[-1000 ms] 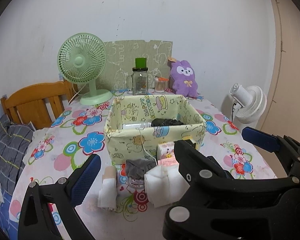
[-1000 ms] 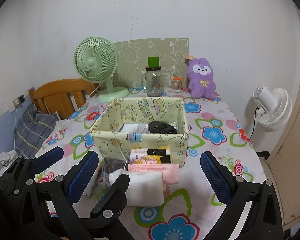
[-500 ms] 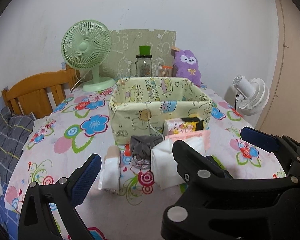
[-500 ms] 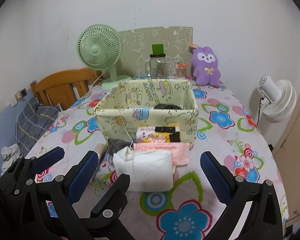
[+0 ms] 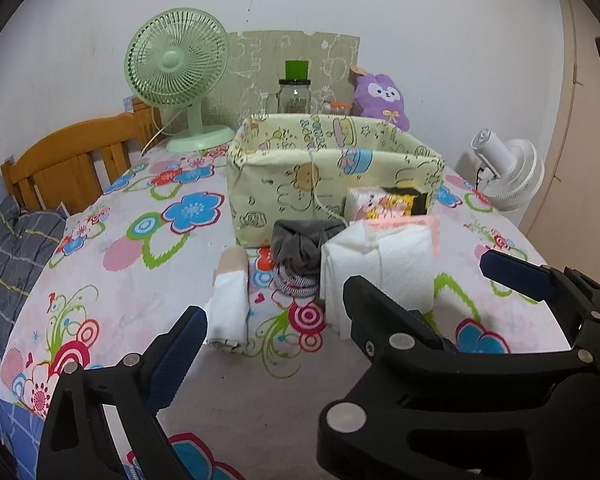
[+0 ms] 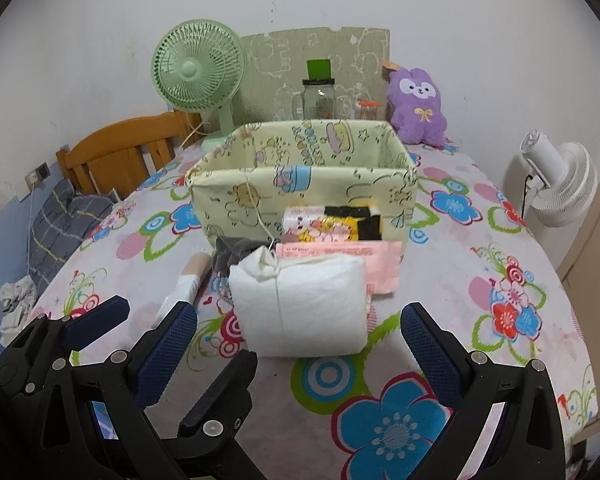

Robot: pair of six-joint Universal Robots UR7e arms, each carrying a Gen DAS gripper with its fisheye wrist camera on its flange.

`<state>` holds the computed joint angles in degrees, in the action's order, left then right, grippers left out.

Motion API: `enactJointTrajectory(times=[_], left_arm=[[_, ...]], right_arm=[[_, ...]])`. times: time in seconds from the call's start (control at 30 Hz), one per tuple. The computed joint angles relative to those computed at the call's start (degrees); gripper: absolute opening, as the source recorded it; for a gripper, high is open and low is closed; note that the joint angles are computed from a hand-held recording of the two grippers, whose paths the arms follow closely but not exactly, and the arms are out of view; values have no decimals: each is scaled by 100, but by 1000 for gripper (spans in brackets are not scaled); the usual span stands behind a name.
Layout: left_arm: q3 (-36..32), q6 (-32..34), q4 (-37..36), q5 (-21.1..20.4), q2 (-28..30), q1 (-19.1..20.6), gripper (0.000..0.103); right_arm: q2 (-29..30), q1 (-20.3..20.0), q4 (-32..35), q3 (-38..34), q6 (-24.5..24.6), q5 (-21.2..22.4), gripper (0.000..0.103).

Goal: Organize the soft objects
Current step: 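Withdraw both tools from the box toward the remaining items, then grasp the white rolled towel with the left tool while the right tool grasps the tissue bundle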

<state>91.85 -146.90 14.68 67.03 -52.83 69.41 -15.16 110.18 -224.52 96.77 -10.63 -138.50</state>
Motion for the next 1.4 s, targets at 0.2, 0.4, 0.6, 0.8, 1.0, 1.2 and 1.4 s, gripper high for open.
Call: enactJointTrajectory(times=[0.2, 0.4, 0.6, 0.8, 1.0, 1.2, 1.4], left_arm=[[-59, 28, 18, -148, 73, 34, 86], [-263, -20, 178, -128, 197, 122, 82], [-431, -63, 306, -234, 322, 181, 75], [-577, -71, 379, -342, 427, 221, 68], [-723, -55, 431, -415, 513, 255, 64], [-836, -55, 499, -416, 589, 265, 64], [-947, -65, 522, -439, 640, 285, 64]], right_arm=[[47, -61, 206, -64, 86, 61, 103], [87, -110, 365, -175, 178, 46, 103], [114, -166, 543, -275, 266, 43, 103], [170, -200, 717, -413, 285, -7, 103], [213, -237, 876, -552, 391, -184, 99], [177, -297, 983, -546, 499, -112, 92], [224, -279, 994, -623, 445, -114, 88]])
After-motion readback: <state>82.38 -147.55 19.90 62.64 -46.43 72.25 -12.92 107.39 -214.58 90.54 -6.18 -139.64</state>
